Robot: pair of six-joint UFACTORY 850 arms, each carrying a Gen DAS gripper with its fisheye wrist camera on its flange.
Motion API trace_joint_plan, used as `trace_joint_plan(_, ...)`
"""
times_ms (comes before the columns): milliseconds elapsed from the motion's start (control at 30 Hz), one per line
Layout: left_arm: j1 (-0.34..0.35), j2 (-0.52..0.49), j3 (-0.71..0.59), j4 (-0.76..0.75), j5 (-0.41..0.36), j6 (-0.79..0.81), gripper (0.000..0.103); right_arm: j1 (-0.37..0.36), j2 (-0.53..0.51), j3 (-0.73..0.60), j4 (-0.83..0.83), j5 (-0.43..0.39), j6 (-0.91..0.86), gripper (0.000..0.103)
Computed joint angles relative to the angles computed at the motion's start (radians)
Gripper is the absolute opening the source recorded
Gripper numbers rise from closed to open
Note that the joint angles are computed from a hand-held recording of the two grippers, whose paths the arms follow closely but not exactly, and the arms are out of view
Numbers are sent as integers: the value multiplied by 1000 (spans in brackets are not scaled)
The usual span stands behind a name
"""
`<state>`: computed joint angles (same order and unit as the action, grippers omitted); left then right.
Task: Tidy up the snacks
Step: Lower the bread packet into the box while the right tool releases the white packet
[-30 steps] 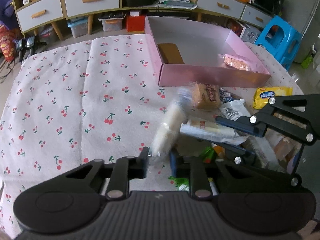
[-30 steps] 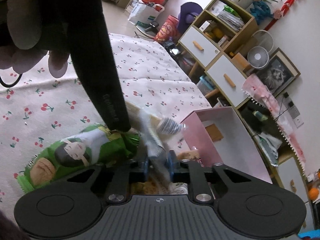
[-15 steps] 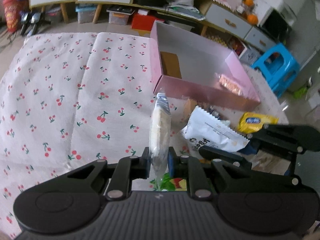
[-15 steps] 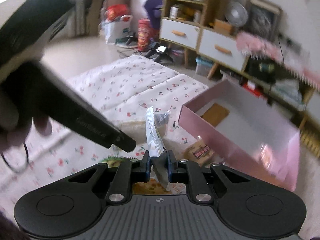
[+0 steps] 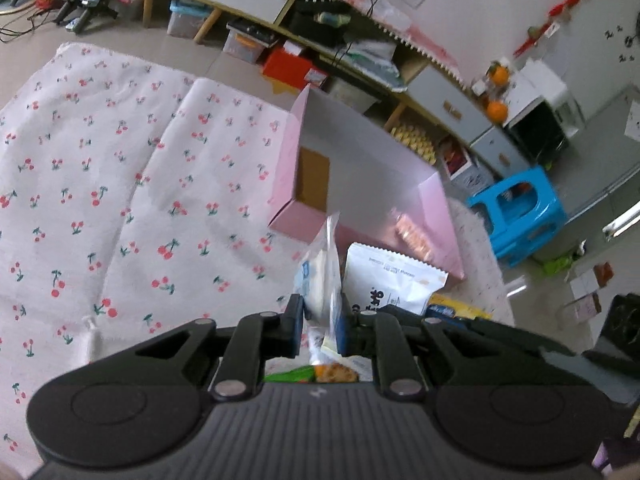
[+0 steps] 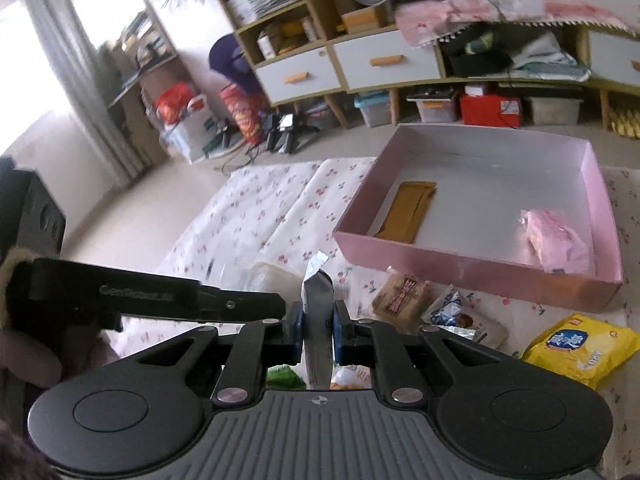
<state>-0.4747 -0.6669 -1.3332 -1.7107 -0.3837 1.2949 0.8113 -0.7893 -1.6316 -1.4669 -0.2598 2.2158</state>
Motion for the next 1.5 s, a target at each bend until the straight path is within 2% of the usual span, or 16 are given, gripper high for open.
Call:
trace_joint_plan(133, -5, 7, 6, -132, -1, 108, 14, -7, 27, 42, -173, -16, 230, 12)
trace_joint_plan(233, -1, 3, 3, -183, -31, 137, 14, -10, 43, 64, -232, -48, 320, 12)
trace_joint_plan(367, 3, 6, 11, -242, -43, 176, 14, -11, 64, 92, -264, -92, 374, 12)
trace_joint_plan(567, -11, 18, 19, -462, -42, 376, 14, -17, 85, 127, -303, -182, 471, 12)
trace_joint_plan(633, -13, 10, 2, -483, -43, 386, 14, -26, 85, 134, -314, -200, 508, 12)
trace_joint_plan(833, -5, -37, -95, -455, -1, 348, 13, -73, 130, 217, -408, -203, 693, 12)
trace_joint_plan(1000, -10, -104, -196, -324, -40, 210, 13, -112, 147, 263, -486, -202, 826, 12)
trace_joint_plan(1233, -31, -197, -319, -277, -63, 172, 11, -147, 116, 242, -506, -179, 843, 13)
trace_joint_plan(1500, -46, -254, -411, -82, -2, 11, 11, -163, 85, 208, -548, -171, 865, 13)
